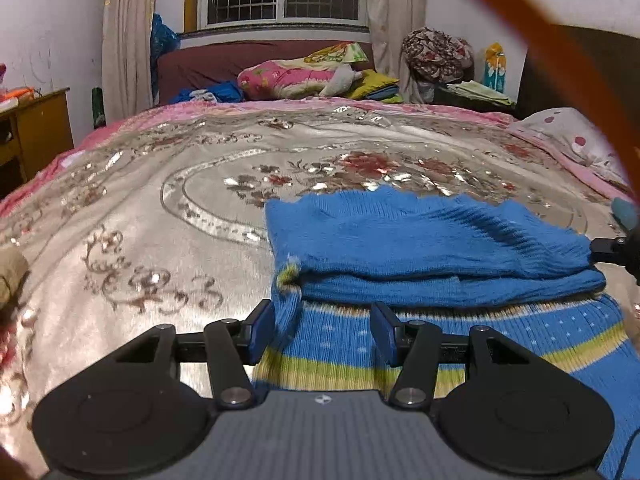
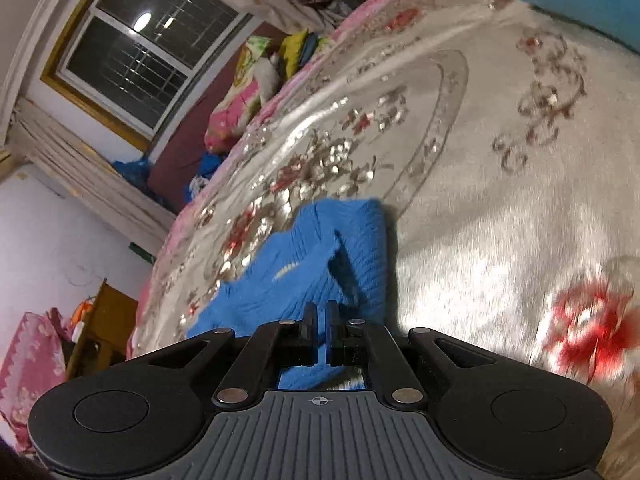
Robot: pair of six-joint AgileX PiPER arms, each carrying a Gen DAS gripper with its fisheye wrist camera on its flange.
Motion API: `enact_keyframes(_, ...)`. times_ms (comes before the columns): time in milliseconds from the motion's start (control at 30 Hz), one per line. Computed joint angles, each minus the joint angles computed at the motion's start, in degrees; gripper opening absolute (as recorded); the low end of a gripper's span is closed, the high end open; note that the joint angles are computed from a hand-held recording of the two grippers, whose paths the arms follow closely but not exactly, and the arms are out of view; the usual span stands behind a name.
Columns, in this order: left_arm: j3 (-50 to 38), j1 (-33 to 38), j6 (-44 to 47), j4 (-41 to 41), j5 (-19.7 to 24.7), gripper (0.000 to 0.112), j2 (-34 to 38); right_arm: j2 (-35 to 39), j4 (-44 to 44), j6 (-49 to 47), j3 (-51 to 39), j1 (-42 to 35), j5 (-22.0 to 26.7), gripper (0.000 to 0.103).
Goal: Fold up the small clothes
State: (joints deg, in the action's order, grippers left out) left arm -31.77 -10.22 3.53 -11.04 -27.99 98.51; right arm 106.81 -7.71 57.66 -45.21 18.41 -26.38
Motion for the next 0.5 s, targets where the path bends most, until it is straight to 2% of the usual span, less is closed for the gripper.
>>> enact_keyframes(100,-2.9,-2.1,7.2,-7.5,1.5,0.057,0.7,0.1,-4.0,2.2,0.7,-1.9,-2.5,0.005)
enact_keyframes(233,-7.1,-5.7,22.7,-20.9,1.3,0.057,3.2,3.2,-15.6,11.9,1.4,-5.2,-9.3,0.009)
enact_keyframes(333,-9.6,-7.8,31.1,-26.3,0.5,0.058,5.5,4.8,-23.2,17.7,-0.6,-6.6,-9.0,0.009)
enact_keyframes(500,-11.7,-11.7,41.8,-32.8,-2.7,0.058,9.3,4.9,-28.8,22.5,-1.5,-8.6,-10.8,0.012)
